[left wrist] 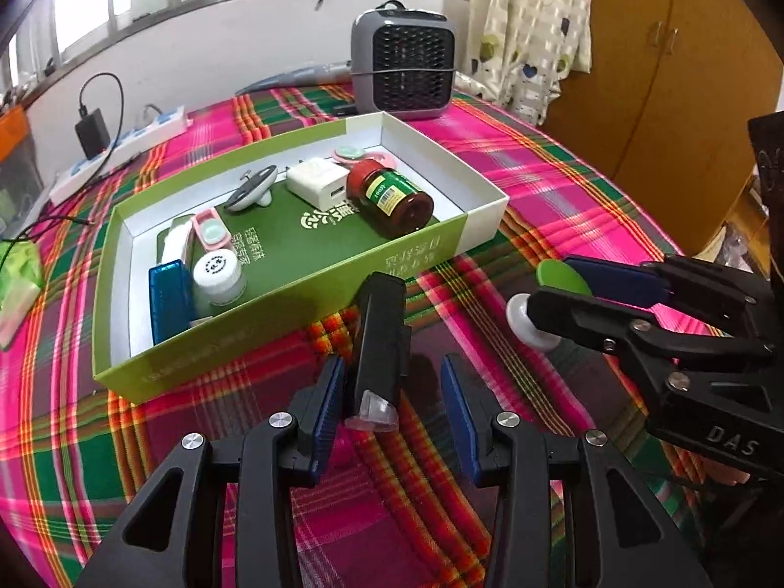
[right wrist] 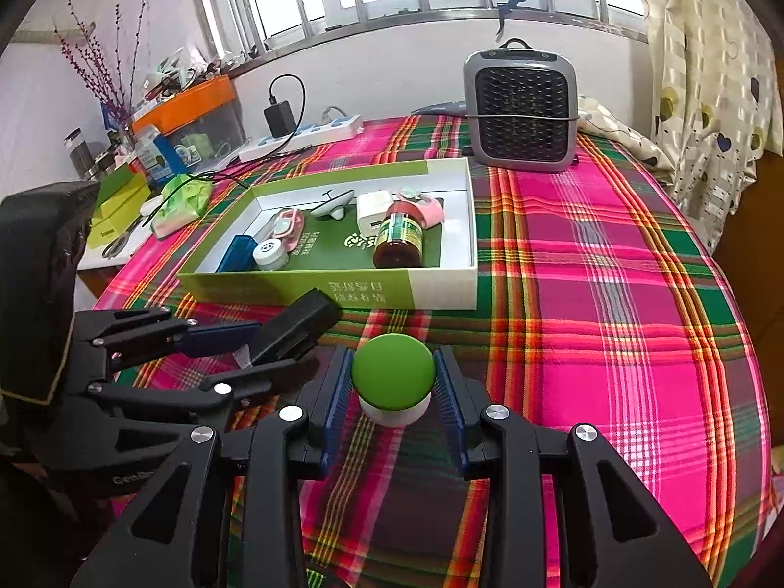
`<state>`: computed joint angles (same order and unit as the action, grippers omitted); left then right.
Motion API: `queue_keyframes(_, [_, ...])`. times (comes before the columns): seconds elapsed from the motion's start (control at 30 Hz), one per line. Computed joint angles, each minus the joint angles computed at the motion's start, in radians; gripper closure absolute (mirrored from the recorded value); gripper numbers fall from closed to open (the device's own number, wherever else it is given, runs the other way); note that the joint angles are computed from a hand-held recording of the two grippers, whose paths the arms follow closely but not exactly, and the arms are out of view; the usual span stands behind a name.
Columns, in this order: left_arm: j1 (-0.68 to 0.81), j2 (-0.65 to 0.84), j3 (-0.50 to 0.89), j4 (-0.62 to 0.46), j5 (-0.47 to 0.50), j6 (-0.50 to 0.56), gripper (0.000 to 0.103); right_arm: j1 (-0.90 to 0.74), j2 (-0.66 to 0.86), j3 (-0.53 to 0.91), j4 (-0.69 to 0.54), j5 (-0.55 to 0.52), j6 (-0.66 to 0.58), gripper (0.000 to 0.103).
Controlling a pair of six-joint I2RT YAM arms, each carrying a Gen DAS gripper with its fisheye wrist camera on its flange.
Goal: Organize rigid objects
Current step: 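Grasp the black flashlight with the left tool while the right tool holds the green stamp, then lift and carry the black flashlight and green stamp over the green box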
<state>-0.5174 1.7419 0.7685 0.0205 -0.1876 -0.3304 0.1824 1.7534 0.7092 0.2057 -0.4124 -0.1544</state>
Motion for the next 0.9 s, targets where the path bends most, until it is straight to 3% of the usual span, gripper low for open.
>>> queue_keyframes(0.17, [-0.015, 0.023, 0.028, -0.013, -0.079, 0.004, 0.064, -0.01, 0.009, 0.007, -0.004, -0.015, -0.007, 0.068])
queue_keyframes(0.9, [0.007, 0.089, 0.1, -0.057, -0.075, 0.01, 0.064, -0.011, 0.047, 0.048, -0.038, -0.014, -0.025, 0.068])
